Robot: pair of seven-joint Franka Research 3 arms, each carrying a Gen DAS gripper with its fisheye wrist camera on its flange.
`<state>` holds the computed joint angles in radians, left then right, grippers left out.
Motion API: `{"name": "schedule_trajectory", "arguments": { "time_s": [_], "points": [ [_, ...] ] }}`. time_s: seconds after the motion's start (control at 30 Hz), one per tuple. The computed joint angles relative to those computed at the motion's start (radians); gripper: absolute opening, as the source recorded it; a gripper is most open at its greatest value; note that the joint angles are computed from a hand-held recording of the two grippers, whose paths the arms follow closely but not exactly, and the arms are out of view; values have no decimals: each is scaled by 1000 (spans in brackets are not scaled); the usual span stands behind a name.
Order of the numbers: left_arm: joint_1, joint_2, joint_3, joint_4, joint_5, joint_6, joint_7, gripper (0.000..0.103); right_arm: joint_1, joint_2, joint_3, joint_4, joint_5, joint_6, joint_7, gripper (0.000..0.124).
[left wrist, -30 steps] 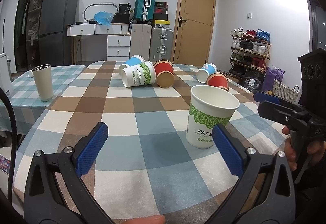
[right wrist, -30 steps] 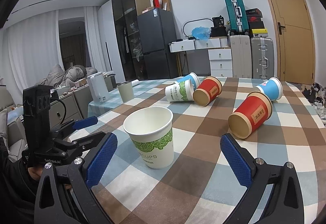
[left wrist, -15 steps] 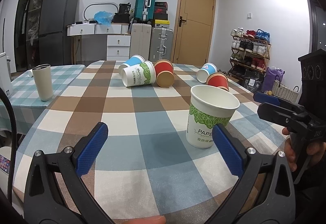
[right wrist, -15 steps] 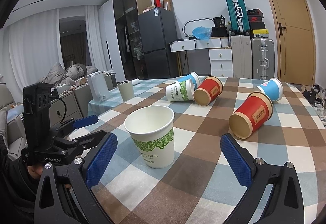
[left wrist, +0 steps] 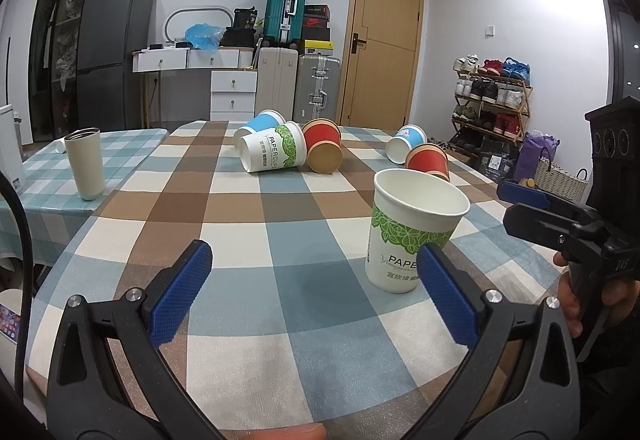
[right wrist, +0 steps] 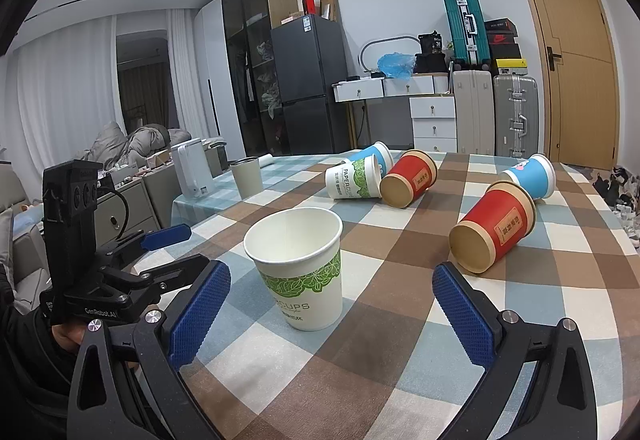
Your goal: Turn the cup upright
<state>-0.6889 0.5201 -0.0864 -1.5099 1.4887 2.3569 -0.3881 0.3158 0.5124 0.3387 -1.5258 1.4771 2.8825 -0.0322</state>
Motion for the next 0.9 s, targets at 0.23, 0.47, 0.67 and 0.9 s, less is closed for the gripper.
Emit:
{"name": "schedule_trajectory", "arguments": {
  "time_s": [0.23, 0.47, 0.67, 0.9],
  "points": [
    [0, -1, 2, 1, 4, -1, -12, 102, -1, 0, 1, -1, 3, -2, -5, 103],
    [5, -8, 0, -11, 4, 1, -18, 102, -1, -2, 1, -3, 4, -1, -5, 103],
    [2, -6, 0, -11, 13, -8, -9, 102, 0, -1, 0, -1, 4, -1, -5, 103],
    [1, -6, -3, -11, 16, -14, -11, 102, 1, -1, 0, -1, 4, 0, -5, 103]
  ]
}}
